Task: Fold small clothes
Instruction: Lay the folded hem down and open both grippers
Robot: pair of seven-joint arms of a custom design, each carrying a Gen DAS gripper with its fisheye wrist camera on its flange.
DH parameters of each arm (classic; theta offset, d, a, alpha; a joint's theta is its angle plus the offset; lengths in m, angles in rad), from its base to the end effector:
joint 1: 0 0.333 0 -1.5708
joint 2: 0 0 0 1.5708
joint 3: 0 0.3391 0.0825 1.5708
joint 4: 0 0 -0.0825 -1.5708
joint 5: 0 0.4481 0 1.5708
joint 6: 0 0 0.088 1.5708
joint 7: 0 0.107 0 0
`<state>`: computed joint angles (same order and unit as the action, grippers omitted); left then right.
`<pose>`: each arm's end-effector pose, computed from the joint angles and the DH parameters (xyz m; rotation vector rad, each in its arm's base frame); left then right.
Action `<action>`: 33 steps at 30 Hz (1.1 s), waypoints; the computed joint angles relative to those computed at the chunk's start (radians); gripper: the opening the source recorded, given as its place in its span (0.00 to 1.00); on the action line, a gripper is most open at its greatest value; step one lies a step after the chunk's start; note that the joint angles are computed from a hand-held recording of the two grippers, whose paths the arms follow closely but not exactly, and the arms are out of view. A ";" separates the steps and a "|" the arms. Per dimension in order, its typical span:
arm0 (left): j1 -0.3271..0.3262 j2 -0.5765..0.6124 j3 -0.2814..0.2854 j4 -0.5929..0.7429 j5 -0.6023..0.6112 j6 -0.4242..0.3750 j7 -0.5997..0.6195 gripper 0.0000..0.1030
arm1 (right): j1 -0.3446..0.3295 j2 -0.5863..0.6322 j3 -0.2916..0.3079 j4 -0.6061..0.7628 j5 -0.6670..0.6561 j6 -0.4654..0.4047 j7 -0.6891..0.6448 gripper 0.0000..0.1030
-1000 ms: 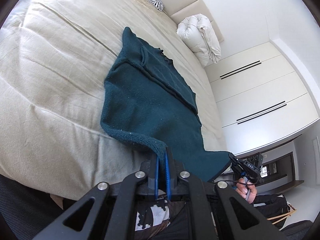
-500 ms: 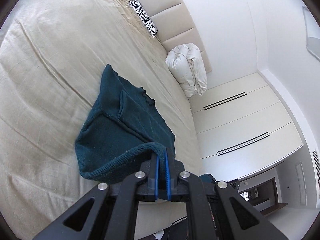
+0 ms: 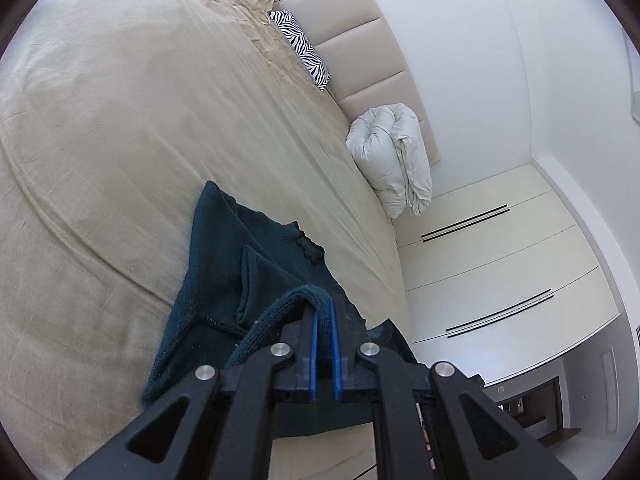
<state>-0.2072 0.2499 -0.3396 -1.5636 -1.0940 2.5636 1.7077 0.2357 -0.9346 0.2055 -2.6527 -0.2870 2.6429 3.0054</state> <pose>0.6628 -0.3535 0.5956 1.7103 -1.5623 1.4104 0.3301 0.1815 0.6126 -0.8148 2.0295 -0.3484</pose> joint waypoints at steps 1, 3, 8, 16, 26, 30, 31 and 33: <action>-0.006 0.023 0.004 0.026 0.019 0.000 -0.016 0.07 | -0.009 0.023 -0.007 0.006 -0.004 0.013 -0.006 0.07; -0.014 0.064 0.006 0.071 0.059 0.003 -0.051 0.07 | -0.026 0.070 -0.020 0.020 -0.008 0.041 -0.014 0.07; -0.023 0.199 0.003 0.223 0.174 -0.012 -0.159 0.07 | -0.070 0.190 -0.049 0.063 -0.013 0.089 -0.037 0.07; -0.052 0.430 0.007 0.505 0.398 -0.085 -0.353 0.07 | -0.118 0.377 -0.093 0.127 -0.002 0.172 -0.063 0.07; -0.058 0.523 -0.001 0.585 0.526 -0.104 -0.486 0.46 | -0.185 0.465 -0.104 0.128 -0.007 0.224 -0.018 0.08; -0.039 0.436 0.005 0.470 0.535 -0.035 -0.483 0.73 | -0.154 0.431 -0.098 0.117 -0.021 0.130 -0.061 0.08; -0.028 0.413 -0.002 0.438 0.525 -0.016 -0.470 0.73 | -0.143 0.421 -0.095 0.114 -0.022 0.104 -0.071 0.08; -0.015 0.360 -0.005 0.366 0.516 0.013 -0.446 0.73 | -0.118 0.405 -0.093 0.110 -0.022 0.057 -0.096 0.08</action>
